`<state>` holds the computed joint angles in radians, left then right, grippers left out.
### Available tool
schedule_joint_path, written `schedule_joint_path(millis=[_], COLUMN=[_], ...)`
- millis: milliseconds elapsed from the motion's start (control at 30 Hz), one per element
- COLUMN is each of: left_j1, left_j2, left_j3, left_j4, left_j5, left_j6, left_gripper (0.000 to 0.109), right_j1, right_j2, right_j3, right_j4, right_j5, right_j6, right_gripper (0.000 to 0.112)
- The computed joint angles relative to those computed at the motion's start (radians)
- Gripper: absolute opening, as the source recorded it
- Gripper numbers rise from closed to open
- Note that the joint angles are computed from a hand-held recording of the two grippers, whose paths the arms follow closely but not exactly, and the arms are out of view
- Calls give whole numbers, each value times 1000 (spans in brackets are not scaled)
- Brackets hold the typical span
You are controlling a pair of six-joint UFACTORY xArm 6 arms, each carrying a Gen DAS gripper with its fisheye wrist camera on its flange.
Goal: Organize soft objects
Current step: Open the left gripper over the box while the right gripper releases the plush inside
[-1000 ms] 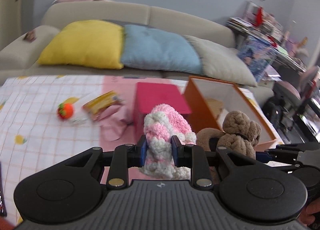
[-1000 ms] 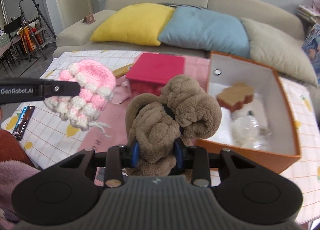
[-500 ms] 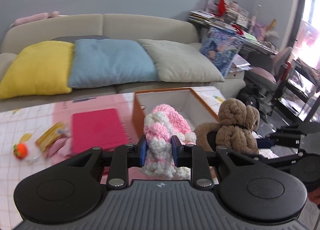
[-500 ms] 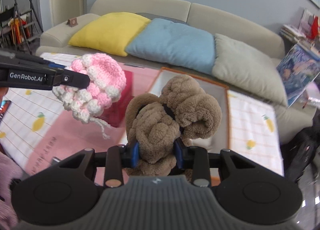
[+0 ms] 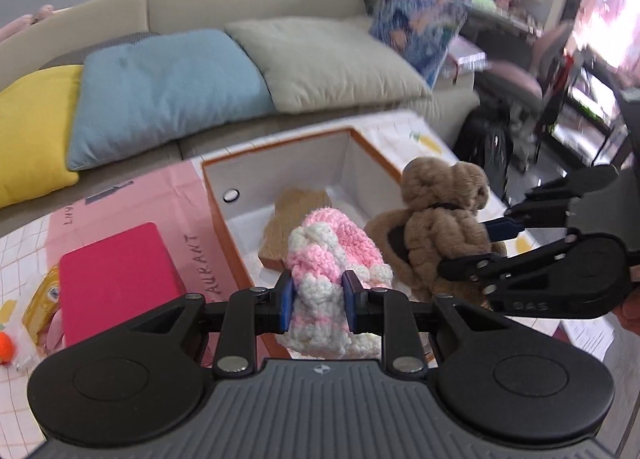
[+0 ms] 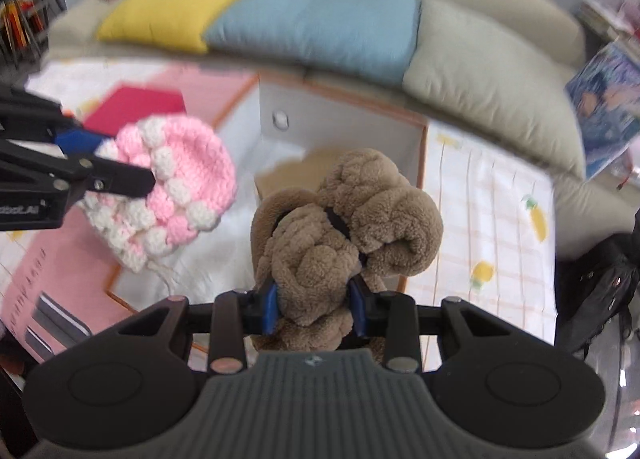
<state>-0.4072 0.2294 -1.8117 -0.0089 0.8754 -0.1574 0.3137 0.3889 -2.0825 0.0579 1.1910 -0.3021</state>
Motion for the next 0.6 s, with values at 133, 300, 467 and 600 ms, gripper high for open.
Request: schedule_joint_path(millis=[133, 300, 467, 600], left_j1=[-14, -21, -30, -29], left_j2=[80, 154, 202, 195], left_j3=[-83, -158, -201, -180], left_j4=[48, 83, 103, 113], left_j5=[69, 138, 168, 131], left_j6=[44, 81, 94, 74], left_gripper=[28, 28, 33, 47], right_j1=[23, 42, 41, 37], right_j2=[45, 82, 119, 140], right_j3=[-17, -28, -82, -124], right_j4=[-69, -128, -128, -115], right_j5=[44, 68, 116, 144], right_j6=[-49, -83, -101, -91], right_gripper=[36, 37, 41, 44])
